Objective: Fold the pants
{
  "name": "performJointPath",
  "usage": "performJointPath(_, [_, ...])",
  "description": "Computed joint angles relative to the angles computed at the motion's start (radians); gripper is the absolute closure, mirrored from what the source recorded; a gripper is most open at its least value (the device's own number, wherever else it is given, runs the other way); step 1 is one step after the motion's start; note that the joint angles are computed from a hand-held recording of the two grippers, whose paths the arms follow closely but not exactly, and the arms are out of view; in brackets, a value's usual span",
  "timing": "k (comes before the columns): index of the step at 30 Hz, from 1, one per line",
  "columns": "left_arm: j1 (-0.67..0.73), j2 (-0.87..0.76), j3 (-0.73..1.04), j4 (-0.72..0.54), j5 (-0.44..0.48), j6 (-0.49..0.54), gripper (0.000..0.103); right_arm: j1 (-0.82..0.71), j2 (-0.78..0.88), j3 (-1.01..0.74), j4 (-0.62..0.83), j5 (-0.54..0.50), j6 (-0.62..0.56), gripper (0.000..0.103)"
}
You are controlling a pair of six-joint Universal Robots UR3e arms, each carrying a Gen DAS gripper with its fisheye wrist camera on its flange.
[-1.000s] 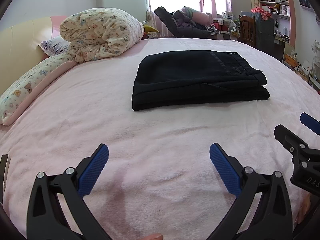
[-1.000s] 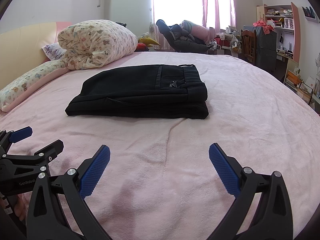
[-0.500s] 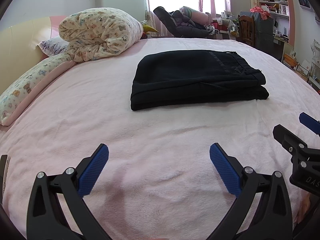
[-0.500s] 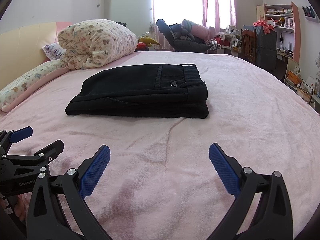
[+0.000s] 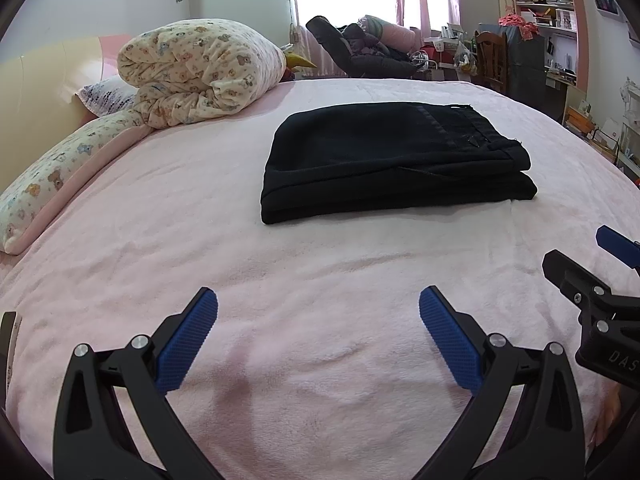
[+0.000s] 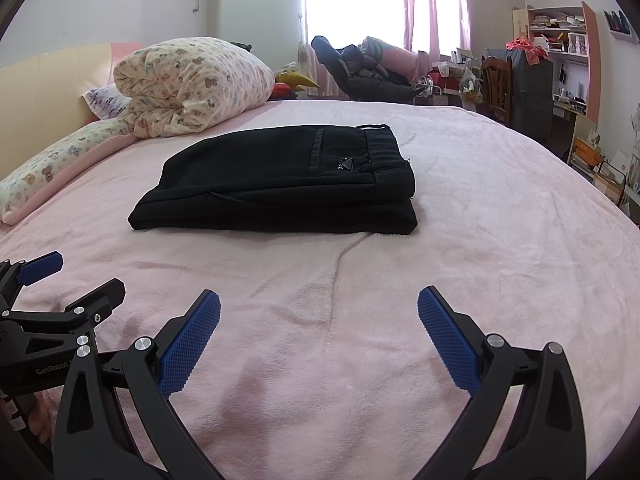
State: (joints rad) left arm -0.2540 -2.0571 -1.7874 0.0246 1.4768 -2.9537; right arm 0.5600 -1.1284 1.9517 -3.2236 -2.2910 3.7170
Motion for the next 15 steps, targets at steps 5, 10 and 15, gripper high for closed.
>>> performJointPath(5, [-0.001, 0.001, 0.000, -0.003, 0.001, 0.003, 0.002, -0.001, -0.002, 0.001, 0.000, 0.001, -0.001, 0.002])
performJointPath(10, [0.009, 0.003, 0.005, -0.017, -0.009, 0.006, 0.002, -0.004, -0.003, 0.010, -0.008, 0.004, -0.003, 0.002])
performJointPath(15, [0.021, -0.002, 0.016, -0.028, -0.025, 0.016, 0.002, -0.006, -0.006, 0.014, -0.011, 0.006, -0.004, 0.002])
